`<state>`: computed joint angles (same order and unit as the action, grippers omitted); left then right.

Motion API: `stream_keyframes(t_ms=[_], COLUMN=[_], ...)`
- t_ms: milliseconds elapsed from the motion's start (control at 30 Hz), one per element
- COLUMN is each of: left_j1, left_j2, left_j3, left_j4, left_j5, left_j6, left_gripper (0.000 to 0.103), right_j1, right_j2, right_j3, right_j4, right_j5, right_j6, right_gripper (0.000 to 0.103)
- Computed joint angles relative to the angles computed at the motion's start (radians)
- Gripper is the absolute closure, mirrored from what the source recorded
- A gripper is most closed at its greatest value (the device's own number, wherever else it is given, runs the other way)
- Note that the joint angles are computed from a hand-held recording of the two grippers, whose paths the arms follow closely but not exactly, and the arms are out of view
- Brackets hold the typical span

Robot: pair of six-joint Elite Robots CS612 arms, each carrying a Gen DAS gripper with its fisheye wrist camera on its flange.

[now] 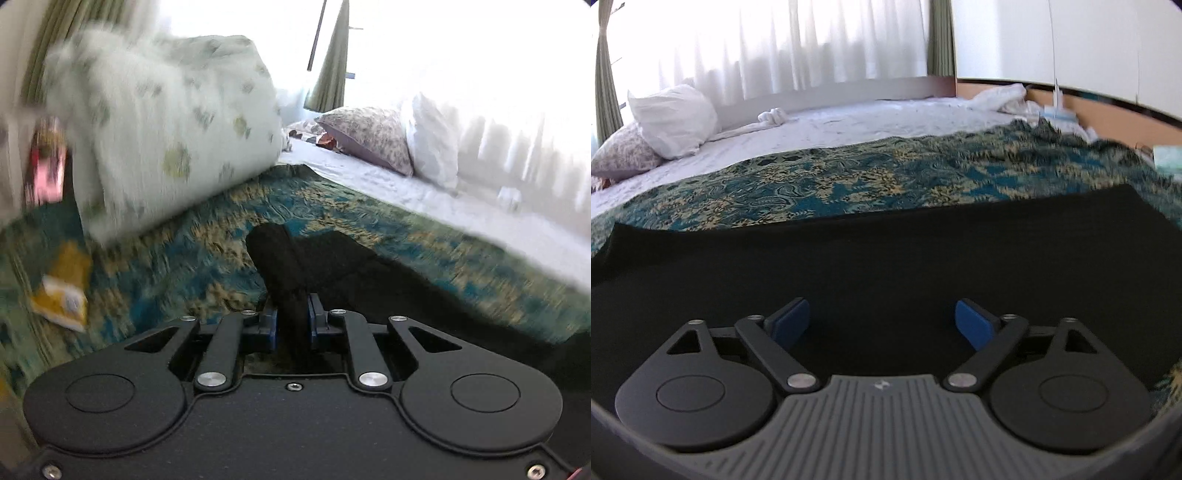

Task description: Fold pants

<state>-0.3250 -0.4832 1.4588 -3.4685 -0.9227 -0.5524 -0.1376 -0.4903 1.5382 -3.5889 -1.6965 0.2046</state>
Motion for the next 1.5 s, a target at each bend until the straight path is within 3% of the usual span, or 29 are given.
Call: stream_keyframes(t_ms=[100, 133, 267, 400, 500, 567, 667, 767, 867, 1033, 1200, 1333, 1433, 1500], left_j1=[0.013, 0.013, 0.005, -0.016, -0.042, -0.043, -0.042, -0.052, -0.056, -0.055, -0.052, -0.034, -0.014, -0.019], left_j2=[-0.006, -0.005, -0.035, -0.057, -0.051, -0.059, -0.056, -0.026, 0.017, 0.062, 0.070, 0.057, 0.052, 0.056], left_j3=[-0.013, -0.015, -0.002, 0.047, 0.048, 0.047, 0.018, -0.045, -0.113, -0.183, -0.192, -0.154, -0.139, -0.140], left_j4=[0.144, 0.150, 0.230, 0.079, -0.066, -0.110, -0.074, 0.008, 0.082, 0.210, 0.219, 0.175, 0.150, 0.141], left_j5=[-0.039, -0.032, 0.011, 0.055, 0.111, 0.023, -0.122, -0.174, -0.201, -0.176, -0.126, -0.172, -0.246, -0.229], left_j6=[-0.073, -0.088, -0.172, -0.186, -0.113, -0.014, 0.084, 0.167, 0.228, 0.203, 0.312, 0.309, 0.247, 0.259], left_gripper=[0.073, 0.070, 0.041, 0.013, 0.014, 0.017, 0.044, 0.068, 0.077, 0.077, 0.048, 0.040, 0.038, 0.037], right_j1=[0.004, 0.006, 0.011, 0.007, 0.011, 0.015, 0.016, 0.014, 0.015, 0.016, 0.023, 0.029, 0.051, 0.077], right_j2=[0.000, 0.003, 0.006, 0.006, 0.005, 0.007, 0.010, 0.009, 0.011, 0.012, 0.013, 0.008, 0.003, 0.012], right_j3=[0.004, 0.000, -0.012, -0.009, -0.011, -0.017, -0.018, -0.016, -0.016, -0.017, -0.022, -0.024, -0.036, -0.053], right_j4=[-0.006, -0.001, 0.018, 0.014, 0.025, 0.030, 0.023, 0.020, 0.014, 0.012, 0.017, 0.037, 0.057, 0.020], right_j5=[-0.001, -0.006, -0.018, -0.002, -0.015, -0.028, -0.032, -0.027, -0.028, -0.032, -0.057, -0.080, -0.168, -0.236], right_j6=[-0.022, -0.032, -0.059, -0.056, -0.068, -0.079, -0.083, -0.080, -0.081, -0.084, -0.102, -0.114, -0.141, -0.183], right_gripper=[0.004, 0.004, 0.001, 0.000, 0.000, 0.000, 0.000, 0.000, 0.000, 0.000, 0.000, 0.000, 0.000, 0.000])
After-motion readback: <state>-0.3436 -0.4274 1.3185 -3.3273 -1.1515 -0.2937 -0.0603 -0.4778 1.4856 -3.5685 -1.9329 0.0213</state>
